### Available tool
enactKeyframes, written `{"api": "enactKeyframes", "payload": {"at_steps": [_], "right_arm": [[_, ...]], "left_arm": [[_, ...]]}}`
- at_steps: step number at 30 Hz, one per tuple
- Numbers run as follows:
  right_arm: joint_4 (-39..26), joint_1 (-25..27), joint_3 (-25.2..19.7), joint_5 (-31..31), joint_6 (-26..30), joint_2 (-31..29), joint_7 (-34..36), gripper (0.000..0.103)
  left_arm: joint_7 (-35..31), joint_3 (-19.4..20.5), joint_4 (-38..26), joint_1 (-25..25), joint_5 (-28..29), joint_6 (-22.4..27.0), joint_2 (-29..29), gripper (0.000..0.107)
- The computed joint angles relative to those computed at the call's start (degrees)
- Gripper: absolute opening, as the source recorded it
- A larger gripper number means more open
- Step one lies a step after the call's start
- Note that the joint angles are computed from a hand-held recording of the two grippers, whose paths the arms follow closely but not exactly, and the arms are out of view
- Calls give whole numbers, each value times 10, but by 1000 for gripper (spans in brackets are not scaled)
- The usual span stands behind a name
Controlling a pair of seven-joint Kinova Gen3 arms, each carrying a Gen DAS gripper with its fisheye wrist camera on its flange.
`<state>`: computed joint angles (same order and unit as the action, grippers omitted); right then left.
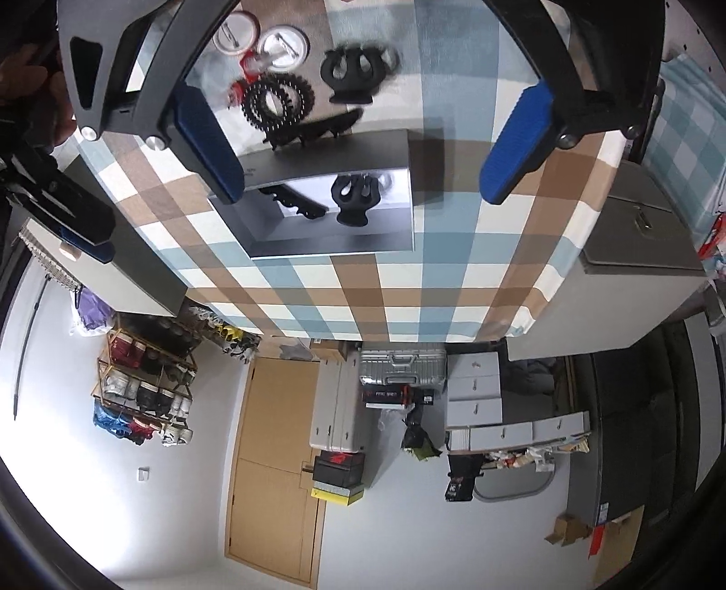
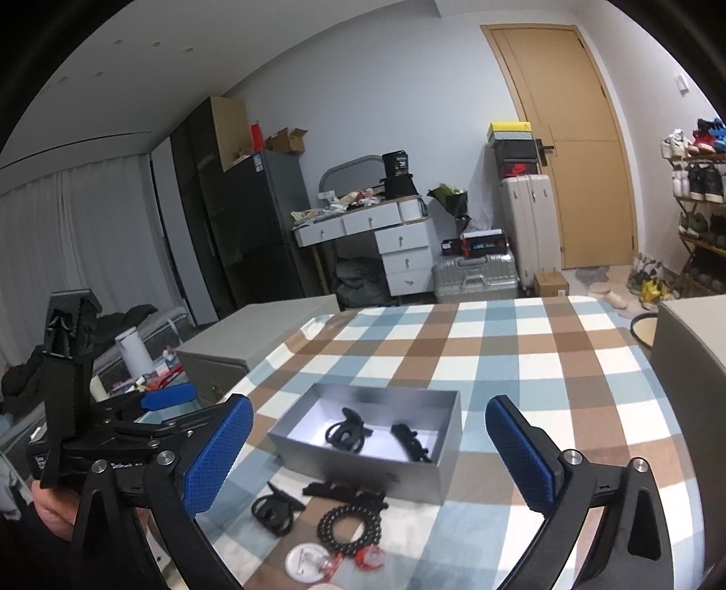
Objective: Organize jewelry
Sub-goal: 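Withdraw both grippers from the box back toward the pile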
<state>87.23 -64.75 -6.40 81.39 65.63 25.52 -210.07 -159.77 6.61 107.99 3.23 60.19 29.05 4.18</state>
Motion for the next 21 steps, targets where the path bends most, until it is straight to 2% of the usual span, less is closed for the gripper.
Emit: {"api": "enactKeyframes", "payload": {"at_steps": [5, 10, 12, 14, 21], "right_arm": [[-4, -17, -6, -15, 16, 7, 6, 103], [-12, -34, -9, -47, 28, 18, 31, 103], [-10, -39, -10, -60, 26, 21, 33, 103], [-6, -43, -12, -75, 19, 23, 30, 103], [3, -42, -12, -128, -26, 33, 58, 103]], "left_arm": [[-3, -3, 30, 8, -2, -23, -19, 102], [5, -15, 57, 9, -6, -23, -28, 102], [10, -21, 65, 6, -10, -10, -30, 102], [0, -29, 67, -3, -7, 25, -26, 102], [46, -34, 74, -14, -49, 57, -20, 101]]}}
